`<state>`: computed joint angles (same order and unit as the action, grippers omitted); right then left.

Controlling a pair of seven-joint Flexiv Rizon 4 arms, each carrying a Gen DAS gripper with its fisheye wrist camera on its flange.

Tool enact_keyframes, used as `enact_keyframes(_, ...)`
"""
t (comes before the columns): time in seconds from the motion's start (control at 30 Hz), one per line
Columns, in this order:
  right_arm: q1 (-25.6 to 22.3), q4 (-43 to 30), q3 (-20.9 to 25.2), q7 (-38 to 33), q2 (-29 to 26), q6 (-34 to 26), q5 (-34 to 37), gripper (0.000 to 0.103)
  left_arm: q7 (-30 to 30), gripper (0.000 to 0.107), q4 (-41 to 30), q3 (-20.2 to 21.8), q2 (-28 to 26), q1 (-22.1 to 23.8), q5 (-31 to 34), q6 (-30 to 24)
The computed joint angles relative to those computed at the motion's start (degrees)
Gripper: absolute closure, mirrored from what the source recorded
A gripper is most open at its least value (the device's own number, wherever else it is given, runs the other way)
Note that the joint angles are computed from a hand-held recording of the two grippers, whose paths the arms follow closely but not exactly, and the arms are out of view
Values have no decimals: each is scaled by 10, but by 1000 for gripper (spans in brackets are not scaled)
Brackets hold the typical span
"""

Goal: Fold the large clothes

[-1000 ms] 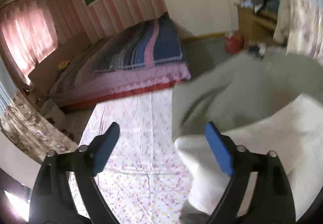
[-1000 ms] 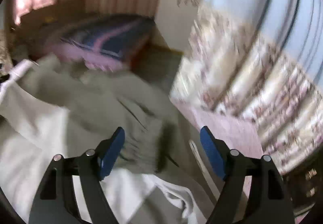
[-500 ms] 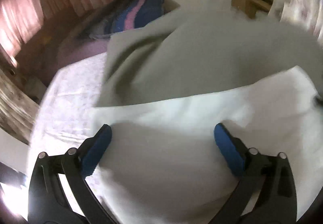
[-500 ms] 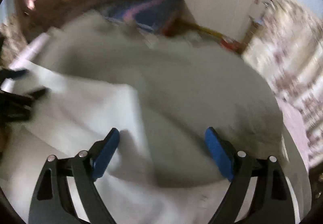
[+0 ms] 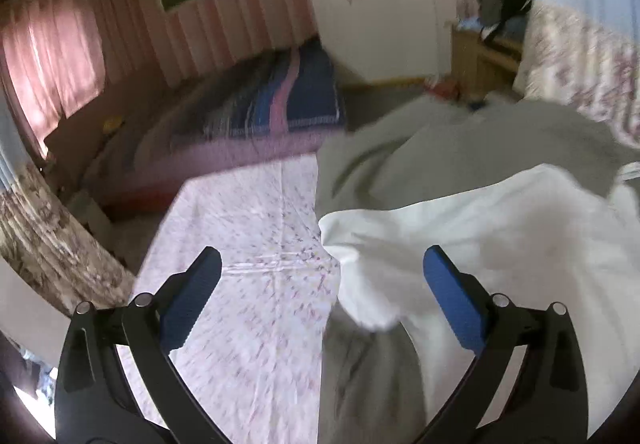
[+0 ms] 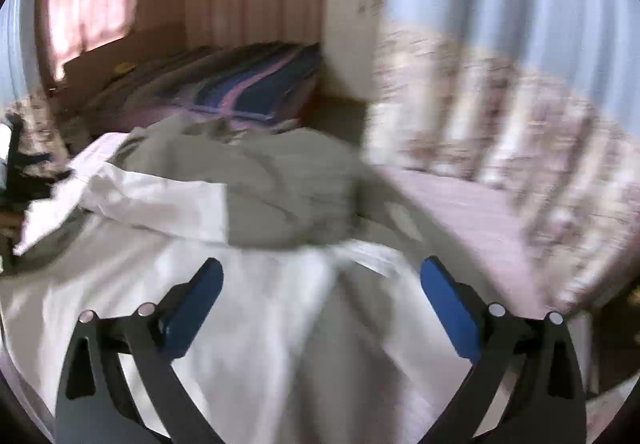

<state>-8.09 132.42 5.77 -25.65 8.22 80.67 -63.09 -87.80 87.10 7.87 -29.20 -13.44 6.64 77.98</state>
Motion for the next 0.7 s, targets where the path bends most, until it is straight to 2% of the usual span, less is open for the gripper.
enact_keyframes(0.07,-31,43,7,47,57,-53,-42,2,-4,7,72,-12,53,3,-3,46)
enact_keyframes(0.13,-33,83,16,47,100,-97,-10,2,4,7,129,-35,93,20,-24,77)
enact_keyframes(0.2,-36,110,22,52,117,-124,12,2,-10,7,176,-42,119,18,-43,102)
enact_keyframes(0.23,-38,118,21,53,115,-128,18,2,-1,7,188,-53,122,25,-60,113)
enact_keyframes(0.3,-30,129,25,58,105,-151,47,2,-46,7,201,-24,127,-4,-36,119)
enact_keyframes(0.33,-33,133,23,66,102,-150,41,2,-40,7,202,-21,122,-7,-49,123)
enact_keyframes(0.4,-41,131,20,94,79,-159,8,2,-41,7,207,-30,116,-5,-58,127)
enact_keyframes(0.47,-47,129,15,134,68,-185,-27,3,-50,7,199,-21,108,-16,-58,116)
enact_keyframes(0.5,-58,130,1,172,68,-169,-60,4,-51,7,195,-20,105,-18,-59,110)
enact_keyframes(0.53,-67,133,-12,201,72,-154,-89,16,-54,7,186,-16,96,-21,-56,109)
enact_keyframes(0.57,-77,126,-20,229,73,-158,-116,44,-62,7,185,-4,99,-31,-49,107)
enact_keyframes(0.6,-82,120,-27,244,73,-162,-130,58,-65,7,183,0,100,-35,-44,105)
enact_keyframes(0.63,-88,112,-36,264,71,-158,-150,81,-63,7,180,-1,103,-33,-42,101)
enact_keyframes(0.67,-96,96,-46,289,64,-155,-180,87,-64,7,175,-2,103,-31,-41,98)
enact_keyframes(0.7,-97,85,-54,298,57,-150,-192,88,-66,7,169,0,102,-31,-38,95)
